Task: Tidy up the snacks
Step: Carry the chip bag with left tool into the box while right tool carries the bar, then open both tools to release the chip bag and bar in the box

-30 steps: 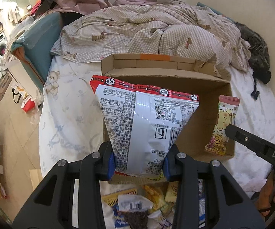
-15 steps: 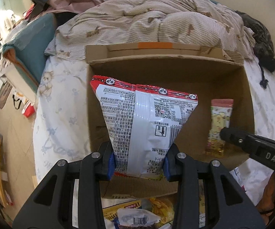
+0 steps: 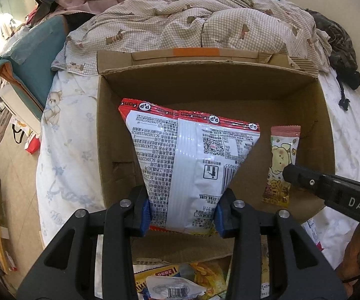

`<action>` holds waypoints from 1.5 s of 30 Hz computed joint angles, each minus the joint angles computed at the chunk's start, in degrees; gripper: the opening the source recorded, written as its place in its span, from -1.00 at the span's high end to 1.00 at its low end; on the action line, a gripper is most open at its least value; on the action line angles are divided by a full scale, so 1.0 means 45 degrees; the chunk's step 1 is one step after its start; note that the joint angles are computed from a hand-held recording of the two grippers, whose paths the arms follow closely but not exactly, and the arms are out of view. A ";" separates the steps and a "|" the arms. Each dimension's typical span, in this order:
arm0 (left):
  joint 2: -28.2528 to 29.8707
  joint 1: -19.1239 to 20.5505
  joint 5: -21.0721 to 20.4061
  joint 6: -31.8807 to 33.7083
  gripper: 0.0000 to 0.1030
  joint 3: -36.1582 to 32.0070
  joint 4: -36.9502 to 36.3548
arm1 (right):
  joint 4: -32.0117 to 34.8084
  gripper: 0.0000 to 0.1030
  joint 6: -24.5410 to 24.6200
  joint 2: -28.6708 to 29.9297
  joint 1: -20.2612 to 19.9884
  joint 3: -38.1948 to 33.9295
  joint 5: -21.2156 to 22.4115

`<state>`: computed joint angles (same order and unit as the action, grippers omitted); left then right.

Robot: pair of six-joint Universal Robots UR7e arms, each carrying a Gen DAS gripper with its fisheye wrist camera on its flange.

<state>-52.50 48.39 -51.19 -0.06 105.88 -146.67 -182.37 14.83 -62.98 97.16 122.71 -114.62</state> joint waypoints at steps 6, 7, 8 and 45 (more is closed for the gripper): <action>-0.0050 0.0014 -0.0210 -0.0097 0.13 -0.0033 0.0117 | -0.0259 0.71 -0.0022 -0.0081 0.0008 0.0133 -0.0148; -0.0080 0.0013 -0.0274 -0.0118 -0.07 -0.0022 0.0107 | -0.0333 0.71 -0.0035 -0.0081 0.0044 0.0142 -0.0256; -0.0107 0.0003 -0.0296 -0.0105 -0.27 0.0011 0.0040 | -0.0357 0.71 -0.0047 -0.0082 0.0076 0.0148 -0.0357; -0.4252 -0.0427 -0.0358 -0.1361 -0.98 0.2648 0.0153 | -0.1645 -0.53 0.0297 -0.1278 0.2584 0.2188 -0.2610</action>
<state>-71.64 46.46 -52.80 -6.18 117.79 -145.99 -189.77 16.17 -68.74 108.79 132.56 -126.37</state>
